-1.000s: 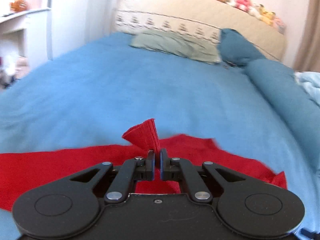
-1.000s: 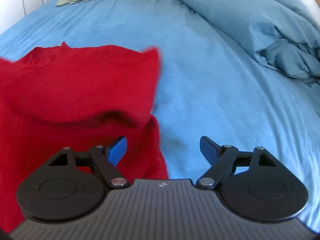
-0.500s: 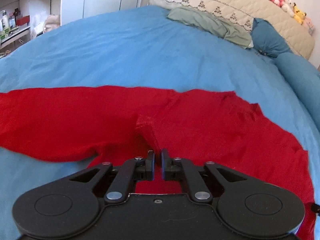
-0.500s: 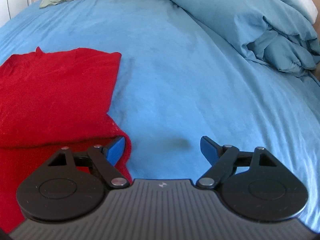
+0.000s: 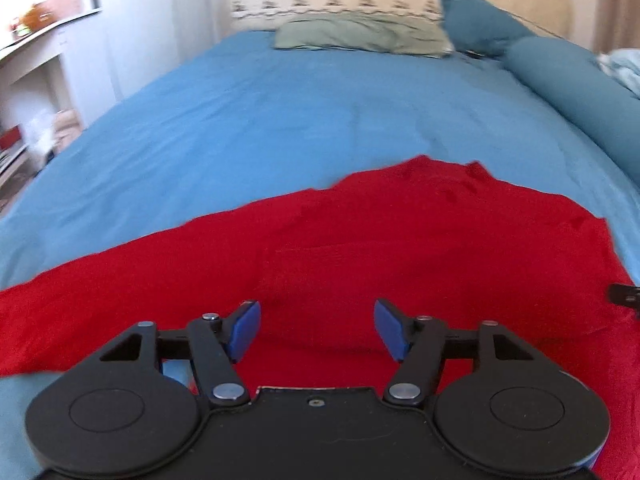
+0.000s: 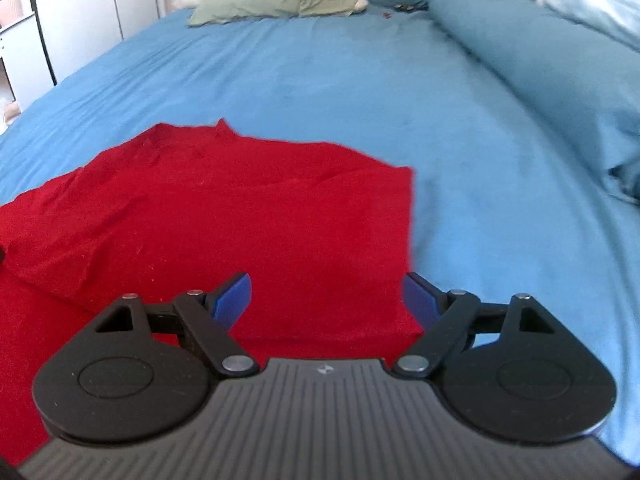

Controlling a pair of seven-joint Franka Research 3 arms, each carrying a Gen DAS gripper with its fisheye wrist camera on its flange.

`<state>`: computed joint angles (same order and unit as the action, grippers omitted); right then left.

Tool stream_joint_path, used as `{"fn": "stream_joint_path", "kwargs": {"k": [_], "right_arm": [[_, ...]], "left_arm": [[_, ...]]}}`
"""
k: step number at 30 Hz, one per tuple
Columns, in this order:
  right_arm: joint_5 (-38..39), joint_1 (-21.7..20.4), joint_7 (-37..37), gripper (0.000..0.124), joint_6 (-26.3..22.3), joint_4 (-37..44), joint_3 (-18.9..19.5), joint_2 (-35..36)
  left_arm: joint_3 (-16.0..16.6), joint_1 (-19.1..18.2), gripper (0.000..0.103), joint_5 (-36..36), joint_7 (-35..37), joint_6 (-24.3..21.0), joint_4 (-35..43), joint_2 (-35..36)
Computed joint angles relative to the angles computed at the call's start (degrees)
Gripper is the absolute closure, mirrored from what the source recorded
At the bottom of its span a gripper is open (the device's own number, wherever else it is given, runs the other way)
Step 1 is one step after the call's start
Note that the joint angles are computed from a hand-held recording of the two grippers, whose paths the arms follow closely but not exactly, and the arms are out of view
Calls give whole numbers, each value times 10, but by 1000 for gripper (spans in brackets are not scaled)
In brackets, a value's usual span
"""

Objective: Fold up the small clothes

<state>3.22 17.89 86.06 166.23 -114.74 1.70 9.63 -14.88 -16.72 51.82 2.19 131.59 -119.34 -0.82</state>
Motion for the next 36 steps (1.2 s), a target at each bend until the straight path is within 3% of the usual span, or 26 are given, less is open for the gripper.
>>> {"fn": "stream_joint_path", "kwargs": {"k": [4, 6, 9, 12, 14, 20, 22, 24, 29, 36], "right_arm": [[15, -4, 24, 26, -62, 36, -7, 38], [97, -38, -38, 26, -35, 16, 25, 30], [82, -27, -32, 26, -58, 28, 11, 25], [144, -43, -100, 22, -32, 49, 38, 37], [125, -30, -95, 22, -51, 97, 27, 71], [68, -4, -24, 21, -108, 273, -22, 208], [90, -23, -33, 21, -106, 301, -2, 233], [76, -17, -26, 21, -119, 322, -12, 246], [41, -1, -12, 21, -113, 308, -25, 229], [126, -44, -115, 21, -54, 203, 44, 113]], "left_arm": [[7, 2, 34, 5, 17, 17, 19, 30], [14, 6, 34, -1, 21, 31, 21, 36], [20, 10, 33, -20, 35, 42, 17, 41], [24, 16, 31, -69, 54, 52, 8, 46], [28, 18, 30, -52, 26, 77, -13, 38], [25, 18, 30, -51, 32, 73, -15, 36], [25, 18, 29, -46, 24, 74, -14, 38], [25, 17, 29, -43, 22, 71, -11, 40], [26, 18, 29, -66, 38, 61, 3, 43], [13, 15, 29, -73, 24, -10, -2, -23]]}}
